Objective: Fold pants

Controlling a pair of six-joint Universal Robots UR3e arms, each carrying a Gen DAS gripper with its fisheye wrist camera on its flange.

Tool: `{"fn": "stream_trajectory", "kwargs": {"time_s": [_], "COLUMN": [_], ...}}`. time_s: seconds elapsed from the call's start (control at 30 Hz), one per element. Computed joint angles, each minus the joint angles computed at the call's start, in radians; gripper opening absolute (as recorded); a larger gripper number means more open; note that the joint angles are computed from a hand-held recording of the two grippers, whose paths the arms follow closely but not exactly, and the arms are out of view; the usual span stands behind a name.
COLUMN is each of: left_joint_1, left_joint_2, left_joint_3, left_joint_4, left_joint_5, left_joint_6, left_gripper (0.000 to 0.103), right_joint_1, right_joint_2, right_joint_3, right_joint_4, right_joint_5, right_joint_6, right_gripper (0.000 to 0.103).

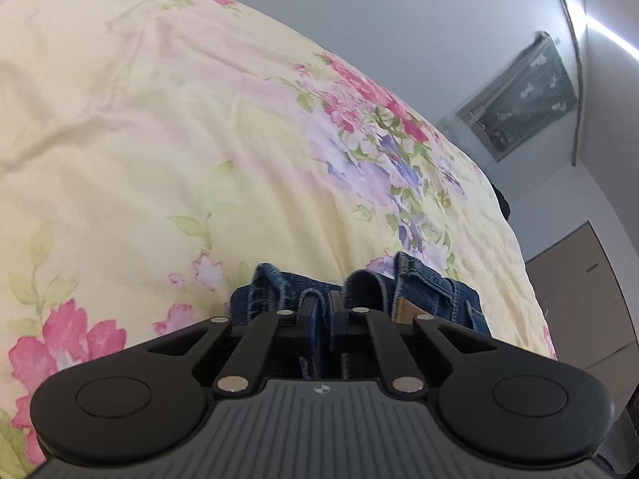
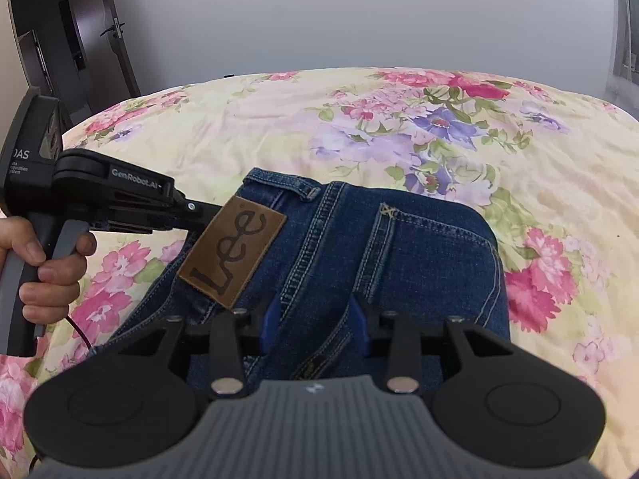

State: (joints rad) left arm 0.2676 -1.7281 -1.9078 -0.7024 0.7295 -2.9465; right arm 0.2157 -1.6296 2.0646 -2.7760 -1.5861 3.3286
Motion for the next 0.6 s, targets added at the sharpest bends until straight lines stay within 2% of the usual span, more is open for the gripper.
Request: {"fn": "stream_trajectory", "kwargs": {"time_s": [0.1, 0.2, 0.3, 0.5, 0.6], "left_joint_1": [0.017, 0.066, 0.078, 0.119, 0.171], "left_joint_2": [0.039, 0.111, 0.167, 0.306, 0.358], "left_joint_3": [0.004, -0.026, -0.017, -0.038, -0.057], "left_joint_4": [-0.097, -0.152, -0.2, -0.295, -0.344], "left_joint_5": [0.01, -0.021, 0.013, 0.074, 0.067], "left_joint_6": [0.076, 0.104, 0.162, 0.318, 0.4], "left_gripper": [0.009, 0.011, 0.011, 0.011, 0.011], "right_joint_1": [-0.006, 0.018, 0.076, 0.25, 0.323], "right_joint_2": [-0.012, -0.005, 0.04, 0.278, 0.425], "right_joint_3": [0.006, -0.026, -0.101, -0.403, -0.615], "right_joint_4": [0.017, 0.028, 0.043, 0.136, 0.277], "right_joint_5": [0.001, -0.006, -0.008, -0.123, -0.276], "right_joint_6": [0.019, 0.053, 0.078, 0.165, 0.247], "right_gripper": [0.041, 0.042, 0.042, 0.042, 0.043]}}
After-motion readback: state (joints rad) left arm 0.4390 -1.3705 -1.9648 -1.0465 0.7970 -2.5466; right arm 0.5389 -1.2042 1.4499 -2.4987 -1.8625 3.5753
